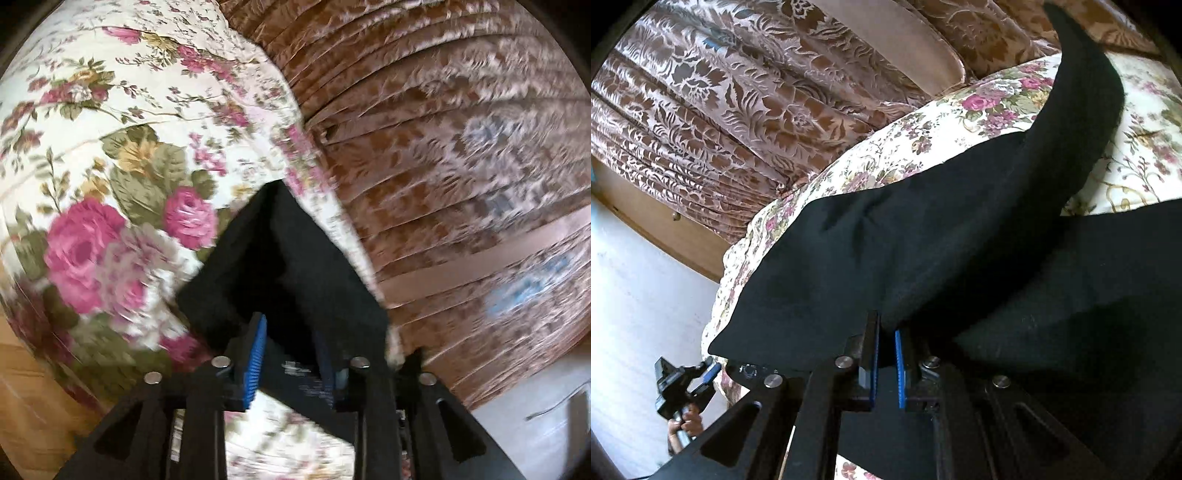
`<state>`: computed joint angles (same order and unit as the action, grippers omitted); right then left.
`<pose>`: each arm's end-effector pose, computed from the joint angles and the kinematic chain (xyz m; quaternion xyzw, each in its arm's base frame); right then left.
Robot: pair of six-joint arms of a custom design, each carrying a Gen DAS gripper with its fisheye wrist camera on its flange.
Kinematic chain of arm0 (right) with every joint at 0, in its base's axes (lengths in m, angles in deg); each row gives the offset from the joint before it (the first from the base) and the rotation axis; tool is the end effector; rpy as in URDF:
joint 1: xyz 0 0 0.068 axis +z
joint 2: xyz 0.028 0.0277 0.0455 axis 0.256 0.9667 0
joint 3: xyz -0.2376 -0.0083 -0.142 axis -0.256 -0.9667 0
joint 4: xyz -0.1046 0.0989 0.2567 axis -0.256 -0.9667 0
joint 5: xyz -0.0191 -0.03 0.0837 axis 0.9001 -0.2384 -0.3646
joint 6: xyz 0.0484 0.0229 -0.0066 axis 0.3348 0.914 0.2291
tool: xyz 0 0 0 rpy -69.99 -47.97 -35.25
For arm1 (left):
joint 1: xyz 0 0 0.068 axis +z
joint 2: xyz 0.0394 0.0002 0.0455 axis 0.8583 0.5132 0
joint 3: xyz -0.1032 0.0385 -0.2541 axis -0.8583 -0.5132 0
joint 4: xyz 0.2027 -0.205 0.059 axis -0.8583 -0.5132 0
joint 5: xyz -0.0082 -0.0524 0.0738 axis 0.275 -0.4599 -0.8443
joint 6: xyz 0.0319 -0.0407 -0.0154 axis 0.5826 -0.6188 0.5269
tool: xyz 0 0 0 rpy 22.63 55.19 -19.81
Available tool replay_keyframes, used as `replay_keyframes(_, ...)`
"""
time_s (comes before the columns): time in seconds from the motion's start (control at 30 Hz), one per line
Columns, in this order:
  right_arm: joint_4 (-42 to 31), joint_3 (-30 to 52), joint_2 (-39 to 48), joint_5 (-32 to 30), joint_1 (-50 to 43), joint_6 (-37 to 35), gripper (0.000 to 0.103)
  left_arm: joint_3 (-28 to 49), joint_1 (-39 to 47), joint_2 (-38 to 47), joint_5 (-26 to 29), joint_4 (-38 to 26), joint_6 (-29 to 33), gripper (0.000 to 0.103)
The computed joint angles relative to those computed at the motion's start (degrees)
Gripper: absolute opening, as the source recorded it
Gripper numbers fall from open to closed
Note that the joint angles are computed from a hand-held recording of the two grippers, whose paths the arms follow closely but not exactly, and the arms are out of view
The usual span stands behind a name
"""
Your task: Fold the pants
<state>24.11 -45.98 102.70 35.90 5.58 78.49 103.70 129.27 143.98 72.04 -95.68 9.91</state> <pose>0.2304 -0.0144 0.1292 0.0264 0.9041 0.3198 0.2823 0.0875 0.1498 0.1452 -0.3394 0.7852 -0.3995 0.3297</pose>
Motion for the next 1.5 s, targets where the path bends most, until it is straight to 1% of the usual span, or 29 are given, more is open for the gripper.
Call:
replay_keyframes(0.03, 0.9, 0.1, 0.5, 0.4, 0.6, 0.4, 0.007, 0.5, -1.4, 0.1, 0.8, -0.9, -1.1, 0.04)
replay_keyframes(0.07, 1.0, 0.4, 0.7, 0.6, 0.9, 0.4, 0.007, 0.4, -3.5, -1.2, 1.1, 0.9, -5.5, 0.041)
replay_keyframes(0.13, 1.3, 1.0, 1.1, 1.1, 1.7, 0.6, 0.007, -0.2, -7.9, -4.1, 1.0, 6.4, -14.4, 0.042)
replay_keyframes(0.17, 1.4, 1.1, 1.4, 1.0, 1.6, 0.6, 0.007, -0.8, -10.4, -5.9, -0.9, 10.3, -19.6, 0.042)
replay_keyframes(0.2, 1.7, 1.1, 1.5, 1.1, 1.7, 0.7, 0.007, -1.2, -12.9, -7.5, -3.7, 14.1, -25.1, 0.04)
replay_keyframes(0.27, 2.0, 1.1, 1.2, 1.1, 1.8, 0.8, 0.007, -1.8, -17.7, -8.0, -8.4, 20.8, -31.8, 0.021)
replay_keyframes(0.3, 2.0, 1.1, 0.8, 1.0, 1.8, 1.0, 0.007, -1.7, -19.3, -8.0, -9.9, 22.4, -33.5, 0.013)
replay_keyframes(0.37, 1.3, 1.0, -0.7, 0.6, 1.5, 1.0, 0.007, -1.7, -20.3, -9.0, -10.2, 23.9, -33.5, 0.011)
replay_keyframes(0.4, 0.8, 0.8, -2.1, 0.2, 1.2, 0.9, 0.007, -1.6, -20.1, -9.5, -10.2, 23.4, -32.6, 0.009)
replay_keyframes(0.47, -0.7, 0.6, -4.4, -0.8, 0.5, 0.8, 0.007, -0.6, -19.0, -9.9, -9.1, 20.8, -29.3, 0.008)
replay_keyframes(0.53, -3.3, 0.0, -7.7, -2.5, -1.2, 0.2, 0.007, 0.1, -18.0, -11.3, -9.2, 18.2, -25.5, 0.008)
replay_keyframes(0.6, -6.6, -0.4, -10.8, -4.2, -3.3, -1.3, 0.007, 0.4, -16.7, -11.7, -9.2, 16.1, -23.1, 0.007)
replay_keyframes(0.7, -13.1, -1.7, -16.2, -7.0, -6.4, -4.4, 0.007, 0.2, -14.5, -11.0, -9.2, 15.0, -21.1, 0.007)
replay_keyframes(0.77, -17.4, -2.9, -20.1, -7.7, -7.1, -6.5, 0.007, -0.5, -13.7, -9.5, -10.7, 15.5, -20.0, 0.007)
replay_keyframes(0.83, -22.2, -4.3, -24.2, -7.0, -7.3, -9.3, 0.007, -1.2, -13.4, -8.2, -11.9, 15.9, -19.3, 0.007)
replay_keyframes(0.87, -24.2, -5.1, -25.6, -6.8, -7.7, -10.5, 0.004, -1.7, -12.9, -7.9, -12.1, 16.0, -18.7, 0.007)
replay_keyframes(0.9, -26.2, -5.8, -26.1, -7.1, -8.5, -12.1, 0.0, -2.2, -12.5, -7.6, -12.4, 16.2, -18.2, 0.007)
replay_keyframes(1.0, -27.9, -7.6, -26.0, -6.2, -11.2, -14.9, 0.0, -3.0, -11.3, -6.6, -12.2, 16.3, -17.0, 0.007)
replay_keyframes(1.07, -26.4, -8.3, -22.7, -5.2, -12.6, -15.8, 0.0, -3.4, -11.4, -6.8, -13.0, 16.7, -16.8, 0.007)
replay_keyframes(1.13, -26.0, -7.5, -17.4, -6.1, -13.6, -18.0, 0.001, -3.4, -12.6, -6.8, -13.8, 18.0, -18.3, 0.007)
replay_keyframes(1.17, -25.6, -7.3, -16.5, -6.1, -13.7, -17.4, 0.011, -3.5, -13.1, -7.7, -13.8, 18.4, -19.0, 0.007)
replay_keyframes(1.2, -25.4, -7.0, -15.7, -6.0, -13.6, -16.9, 0.03, -3.5, -13.5, -8.4, -13.7, 18.7, -19.5, 0.007)
replay_keyframes(1.23, -24.9, -6.8, -16.0, -5.7, -13.4, -15.9, 0.032, -3.4, -13.9, -8.6, -13.7, 18.8, -19.8, 0.007)
replay_keyframes(1.33, -23.0, -6.8, -18.6, -4.8, -13.2, -12.7, 0.032, -3.2, -14.3, -8.4, -13.7, 19.1, -20.0, 0.007)
replay_keyframes(1.4, -21.0, -5.8, -16.9, -2.3, -11.3, -7.4, 0.036, -2.9, -13.7, -7.8, -13.4, 18.5, -19.0, 0.007)
replay_keyframes(1.43, -19.6, -5.6, -16.3, -2.1, -10.2, -5.3, 0.036, -2.7, -13.1, -7.3, -13.0, 17.8, -18.0, 0.007)
replay_keyframes(1.47, -19.2, -5.4, -16.8, -1.3, -9.0, -3.1, 0.036, -2.5, -12.5, -7.0, -12.5, 17.1, -16.9, 0.007)
replay_keyframes(1.5, -20.5, -4.8, -17.6, -0.6, -7.1, -1.6, 0.036, -2.4, -12.2, -7.0, -12.2, 16.6, -16.1, 0.007)
